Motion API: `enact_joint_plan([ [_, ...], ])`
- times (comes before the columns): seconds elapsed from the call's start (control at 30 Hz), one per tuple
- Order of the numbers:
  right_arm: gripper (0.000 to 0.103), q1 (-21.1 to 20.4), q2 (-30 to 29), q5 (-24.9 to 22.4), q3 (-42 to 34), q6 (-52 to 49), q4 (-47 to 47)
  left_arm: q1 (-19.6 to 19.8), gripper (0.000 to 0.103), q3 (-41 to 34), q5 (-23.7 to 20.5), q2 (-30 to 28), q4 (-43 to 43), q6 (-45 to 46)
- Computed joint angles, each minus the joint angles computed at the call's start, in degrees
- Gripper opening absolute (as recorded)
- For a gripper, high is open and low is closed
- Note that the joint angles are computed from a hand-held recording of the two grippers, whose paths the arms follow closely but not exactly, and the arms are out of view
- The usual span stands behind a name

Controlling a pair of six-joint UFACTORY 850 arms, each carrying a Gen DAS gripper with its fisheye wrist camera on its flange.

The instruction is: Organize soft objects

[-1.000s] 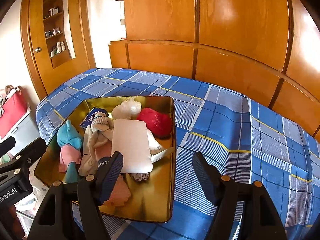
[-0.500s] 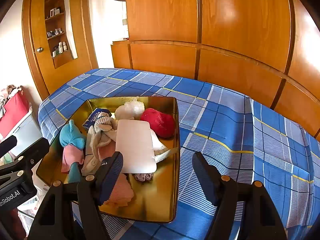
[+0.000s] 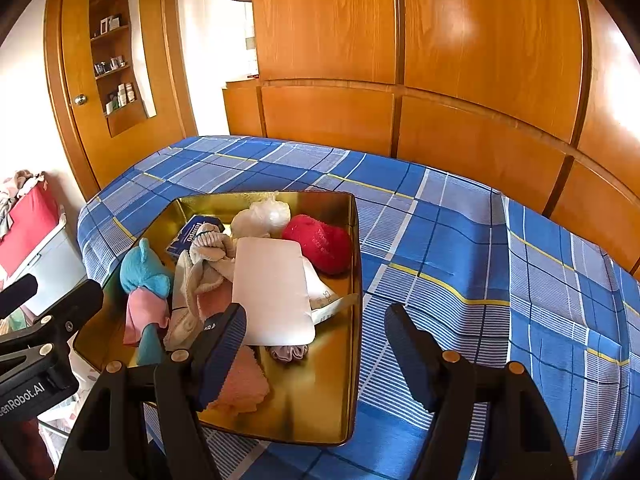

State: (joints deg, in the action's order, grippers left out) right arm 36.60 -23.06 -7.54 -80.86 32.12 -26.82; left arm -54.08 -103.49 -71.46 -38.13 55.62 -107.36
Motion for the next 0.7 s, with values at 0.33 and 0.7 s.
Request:
enact_joint_plan([
  [0.33, 0.073, 0.10, 0.19, 0.11, 0.20, 0.32, -0.43, 0.05, 0.103, 0.17, 0.02, 0.13, -0.16, -0.29],
  [0.7, 0.073, 0.14, 0.32, 0.16, 0.36, 0.64, -0.77, 0.10, 0.103, 0.80, 0.36, 0.47, -0.56, -0.53],
])
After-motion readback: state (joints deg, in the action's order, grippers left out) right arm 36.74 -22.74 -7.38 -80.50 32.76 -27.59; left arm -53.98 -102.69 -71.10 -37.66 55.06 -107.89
